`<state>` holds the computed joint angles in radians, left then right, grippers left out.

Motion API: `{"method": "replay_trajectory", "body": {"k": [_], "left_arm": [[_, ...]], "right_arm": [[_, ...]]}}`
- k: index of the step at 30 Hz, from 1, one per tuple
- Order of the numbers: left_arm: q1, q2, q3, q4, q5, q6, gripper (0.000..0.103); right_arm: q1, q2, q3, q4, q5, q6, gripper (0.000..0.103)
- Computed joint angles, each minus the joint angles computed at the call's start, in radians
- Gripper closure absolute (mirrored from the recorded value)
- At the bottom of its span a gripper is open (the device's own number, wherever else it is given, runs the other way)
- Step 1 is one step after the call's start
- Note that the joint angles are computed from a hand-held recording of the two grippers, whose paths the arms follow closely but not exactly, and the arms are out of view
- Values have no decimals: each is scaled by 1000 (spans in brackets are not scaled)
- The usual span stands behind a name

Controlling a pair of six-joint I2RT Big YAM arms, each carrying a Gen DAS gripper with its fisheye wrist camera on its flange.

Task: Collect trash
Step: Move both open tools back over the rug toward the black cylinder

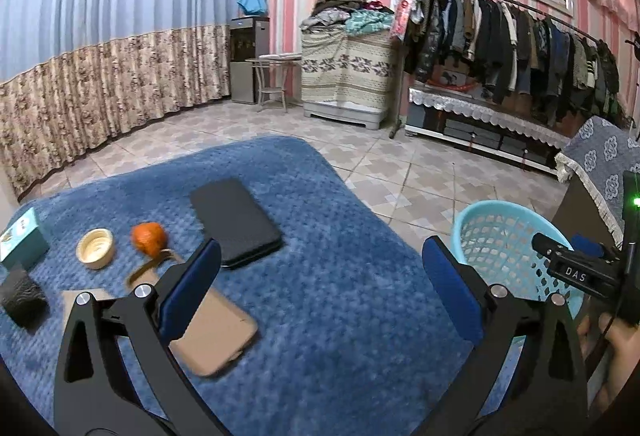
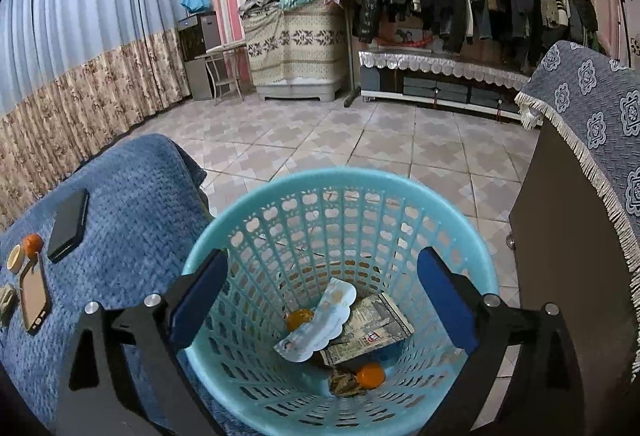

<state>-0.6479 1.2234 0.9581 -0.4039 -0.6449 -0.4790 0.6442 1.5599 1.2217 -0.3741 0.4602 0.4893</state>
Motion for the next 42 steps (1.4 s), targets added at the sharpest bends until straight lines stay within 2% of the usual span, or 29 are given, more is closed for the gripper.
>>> {"method": "replay_trajectory", "body": {"k": [4, 12, 19, 27, 32, 37, 39, 42], "left_arm": [[4, -71, -37, -45, -37, -22, 6], [35, -207, -124, -162, -82, -89, 6], [47, -312, -198, -236, -130, -129, 5], [73, -406, -265, -298, -107, -185, 5], [164, -452, -306, -315, -49, -201, 5], [276, -506, -334, -328, -57, -168, 5], [344, -525, -341, -328, -44, -147, 5], [483, -532, -351, -315, 21, -119, 5]], "right_arm": [[27, -14, -9, 40, 19, -1, 5], [120, -13, -1, 133, 60, -39, 5], [197, 29, 52, 158, 75, -99, 5], [247, 70, 95, 151, 25, -162, 5], [268, 105, 145, 108, 18, -183, 5], [283, 134, 188, 86, -15, -171, 5], [288, 150, 210, 69, -18, -175, 5], [297, 171, 240, 43, -14, -184, 5]]}}
